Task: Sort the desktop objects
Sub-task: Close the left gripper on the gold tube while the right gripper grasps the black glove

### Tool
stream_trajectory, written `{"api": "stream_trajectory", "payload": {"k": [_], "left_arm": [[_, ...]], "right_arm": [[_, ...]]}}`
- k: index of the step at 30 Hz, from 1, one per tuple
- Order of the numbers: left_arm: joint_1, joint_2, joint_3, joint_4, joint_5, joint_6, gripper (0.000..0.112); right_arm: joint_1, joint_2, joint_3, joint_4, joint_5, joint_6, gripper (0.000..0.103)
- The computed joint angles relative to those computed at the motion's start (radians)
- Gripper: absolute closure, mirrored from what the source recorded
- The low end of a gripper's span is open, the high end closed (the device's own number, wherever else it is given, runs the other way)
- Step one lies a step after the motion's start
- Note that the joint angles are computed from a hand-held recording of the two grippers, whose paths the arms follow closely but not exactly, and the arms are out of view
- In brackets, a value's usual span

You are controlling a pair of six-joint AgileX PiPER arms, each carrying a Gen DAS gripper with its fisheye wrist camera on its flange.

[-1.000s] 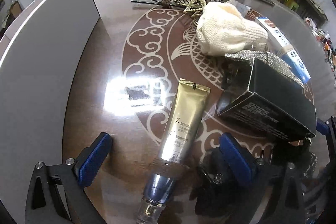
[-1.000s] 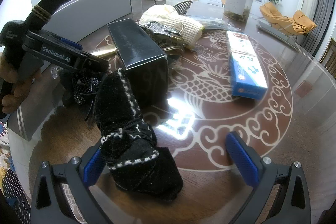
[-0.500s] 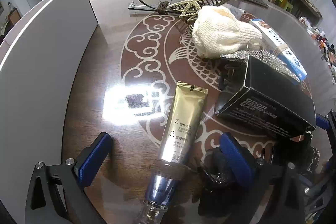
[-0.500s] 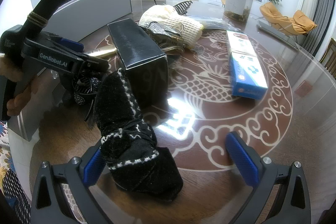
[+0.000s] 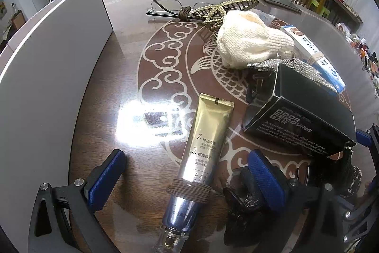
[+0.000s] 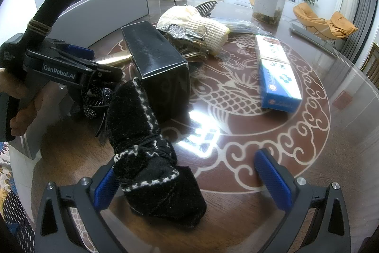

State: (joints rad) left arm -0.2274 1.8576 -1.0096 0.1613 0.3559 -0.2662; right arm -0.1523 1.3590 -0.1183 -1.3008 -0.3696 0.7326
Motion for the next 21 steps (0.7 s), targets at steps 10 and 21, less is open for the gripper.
{"api": "stream_trajectory", "payload": {"k": [10,21], "left_arm": [[-0.020,-0.076,0.095,0.051,-0.034,-0.067,0.009],[-0.043,-0.119,0.099,0.002,0.001,0.020,0.068]], "right_arm": [[0.000,0.001,-0.001,0.000,0.001,0.000,0.000],[-0.001,0.000,0.000,0.000,0.000,-0.001,0.000]]}}
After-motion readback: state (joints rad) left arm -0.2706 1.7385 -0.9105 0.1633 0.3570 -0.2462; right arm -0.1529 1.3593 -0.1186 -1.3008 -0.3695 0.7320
